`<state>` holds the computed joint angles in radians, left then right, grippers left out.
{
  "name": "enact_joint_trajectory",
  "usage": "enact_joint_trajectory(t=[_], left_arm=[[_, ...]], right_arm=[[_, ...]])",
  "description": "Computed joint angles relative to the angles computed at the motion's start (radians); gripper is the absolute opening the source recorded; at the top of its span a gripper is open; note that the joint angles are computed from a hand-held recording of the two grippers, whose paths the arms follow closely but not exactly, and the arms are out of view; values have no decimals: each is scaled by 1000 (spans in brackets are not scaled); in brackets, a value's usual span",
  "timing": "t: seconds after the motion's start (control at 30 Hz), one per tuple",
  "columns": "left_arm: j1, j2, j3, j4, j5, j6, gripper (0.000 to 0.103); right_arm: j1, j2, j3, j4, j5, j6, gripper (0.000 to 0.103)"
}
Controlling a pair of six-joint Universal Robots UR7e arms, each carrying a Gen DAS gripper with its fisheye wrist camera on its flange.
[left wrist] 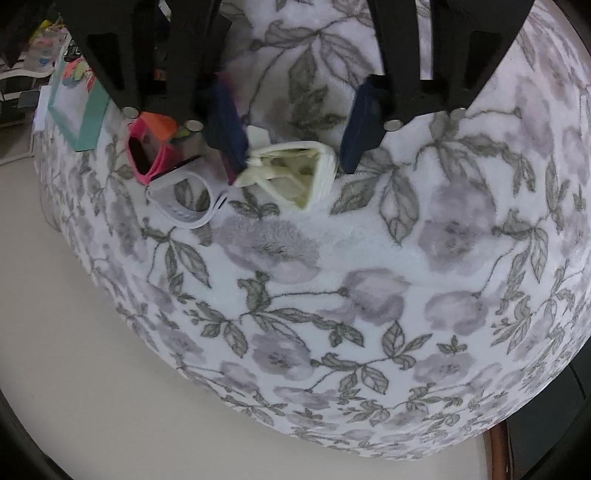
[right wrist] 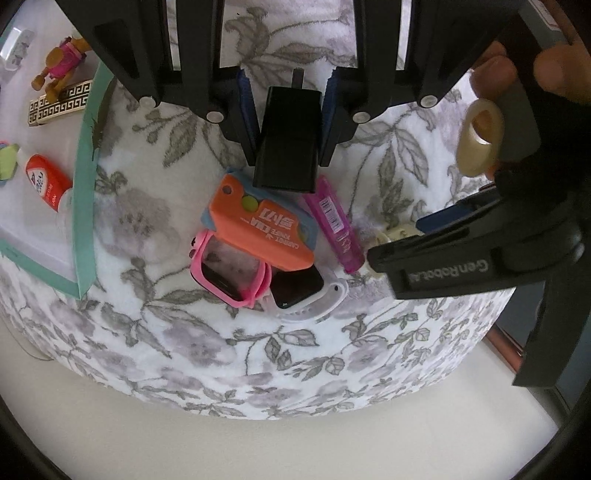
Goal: Organize rigid objects
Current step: 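Grasp the cream clip with the left gripper while the right gripper grasps the black charger, then lift and carry the clip and charger over the tray with both grippers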
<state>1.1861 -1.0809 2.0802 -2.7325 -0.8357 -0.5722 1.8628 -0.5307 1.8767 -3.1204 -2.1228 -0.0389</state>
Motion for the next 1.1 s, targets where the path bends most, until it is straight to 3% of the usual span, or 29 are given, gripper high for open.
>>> enact_joint_trajectory(t=[0.47,0.8,1.1], left_arm=[[-16,-62,8,33,20,-47,52],[-143,-124,35,105,110,-103,52],[-280,-178,76,52,89,-127,52]], right_arm=[[-18,-47,45,27,32,51,31],[-8,-138,127,12,37,84,31],[8,-263,240,-99,38,115,31]])
